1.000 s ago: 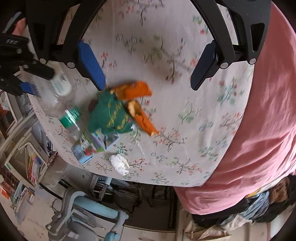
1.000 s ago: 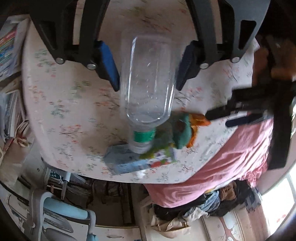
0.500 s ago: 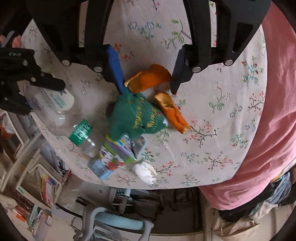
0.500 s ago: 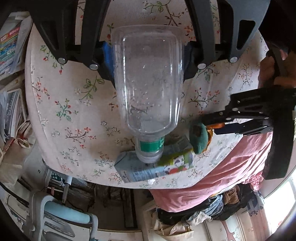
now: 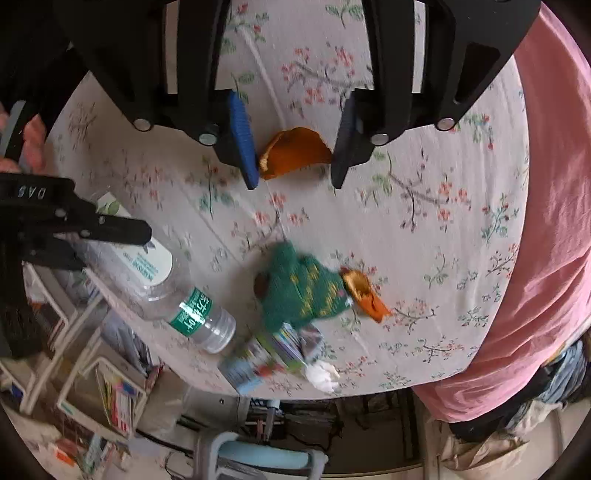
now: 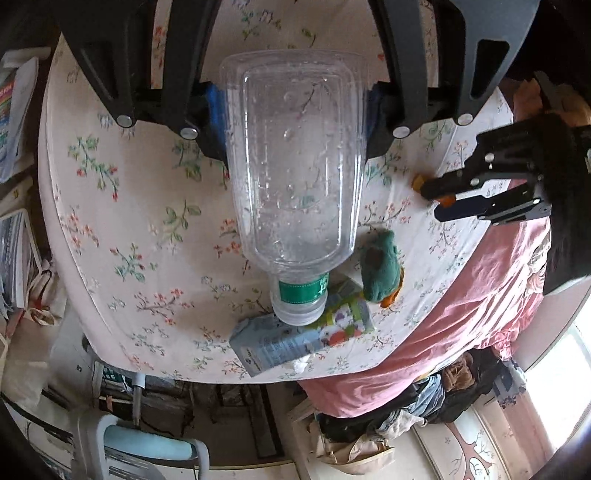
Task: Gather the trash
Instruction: 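Carry bottle and peel to the wastebasket and release them with both tools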
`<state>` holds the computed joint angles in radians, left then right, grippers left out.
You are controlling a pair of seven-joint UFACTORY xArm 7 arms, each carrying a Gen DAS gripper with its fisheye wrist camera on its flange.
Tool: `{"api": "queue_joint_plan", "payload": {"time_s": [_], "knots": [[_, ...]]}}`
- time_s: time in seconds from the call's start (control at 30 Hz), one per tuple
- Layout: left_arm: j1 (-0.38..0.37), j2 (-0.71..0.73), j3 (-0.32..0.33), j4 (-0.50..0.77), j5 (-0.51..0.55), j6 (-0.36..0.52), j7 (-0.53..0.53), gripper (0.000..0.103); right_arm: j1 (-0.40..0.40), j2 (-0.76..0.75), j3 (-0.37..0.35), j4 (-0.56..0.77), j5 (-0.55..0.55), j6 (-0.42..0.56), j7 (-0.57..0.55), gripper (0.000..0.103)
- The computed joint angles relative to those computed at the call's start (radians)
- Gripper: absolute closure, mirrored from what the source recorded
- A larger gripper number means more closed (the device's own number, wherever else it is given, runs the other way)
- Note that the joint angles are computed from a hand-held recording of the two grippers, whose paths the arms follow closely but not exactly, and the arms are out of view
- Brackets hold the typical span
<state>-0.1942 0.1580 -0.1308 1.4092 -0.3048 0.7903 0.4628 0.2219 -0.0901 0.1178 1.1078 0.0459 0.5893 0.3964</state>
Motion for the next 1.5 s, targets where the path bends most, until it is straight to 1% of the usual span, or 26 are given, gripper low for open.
{"api": "queue_joint_plan", "payload": {"time_s": [0.17, 0.33, 0.43, 0.5, 0.6, 0.73, 0.87, 0.97, 1.07, 1.17, 1.33, 1.5], "knots": [[-0.020, -0.054, 0.001, -0.076, 0.069, -0.039, -0.005, 0.063, 0.009, -0.021, 0.009, -0.025, -0.003, -0.012, 0.017, 0.048], [-0.018, -0.099, 0.011, -0.128, 0.076, -0.046, -0.017, 0.063, 0.011, -0.044, 0.012, -0.055, -0.008, -0.031, 0.046, 0.048], [-0.016, -0.128, 0.016, -0.157, 0.072, -0.056, -0.024, 0.067, 0.016, -0.069, 0.006, -0.094, 0.035, -0.071, 0.055, 0.048], [-0.015, -0.149, 0.020, -0.176, 0.065, -0.060, -0.035, 0.068, 0.024, -0.097, -0.002, -0.133, 0.086, -0.116, 0.055, 0.048], [-0.015, -0.186, 0.025, -0.206, 0.029, -0.072, -0.036, 0.069, 0.036, -0.131, -0.007, -0.178, 0.138, -0.170, 0.059, 0.048], [-0.017, -0.246, 0.045, -0.243, -0.092, -0.065, -0.010, 0.070, 0.064, -0.202, -0.009, -0.260, 0.200, -0.258, 0.066, 0.048], [-0.022, -0.303, 0.071, -0.281, -0.214, -0.053, 0.027, 0.070, 0.094, -0.247, 0.001, -0.306, 0.210, -0.301, 0.074, 0.048], [-0.029, -0.352, 0.075, -0.324, -0.234, -0.074, 0.027, 0.070, 0.104, -0.277, 0.029, -0.331, 0.180, -0.307, 0.096, 0.048], [-0.038, -0.419, 0.071, -0.394, -0.206, -0.126, 0.003, 0.070, 0.136, -0.306, 0.033, -0.354, 0.174, -0.299, 0.097, 0.048], [-0.053, -0.471, 0.078, -0.444, -0.184, -0.160, -0.014, 0.070, 0.161, -0.328, 0.039, -0.372, 0.171, -0.282, 0.101, 0.048], [-0.075, -0.542, 0.102, -0.504, -0.162, -0.180, -0.028, 0.070, 0.203, -0.366, 0.048, -0.405, 0.177, -0.257, 0.110, 0.048], [-0.097, -0.587, 0.123, -0.540, -0.151, -0.193, -0.029, 0.070, 0.226, -0.392, 0.070, -0.423, 0.165, -0.225, 0.120, 0.048]]}}
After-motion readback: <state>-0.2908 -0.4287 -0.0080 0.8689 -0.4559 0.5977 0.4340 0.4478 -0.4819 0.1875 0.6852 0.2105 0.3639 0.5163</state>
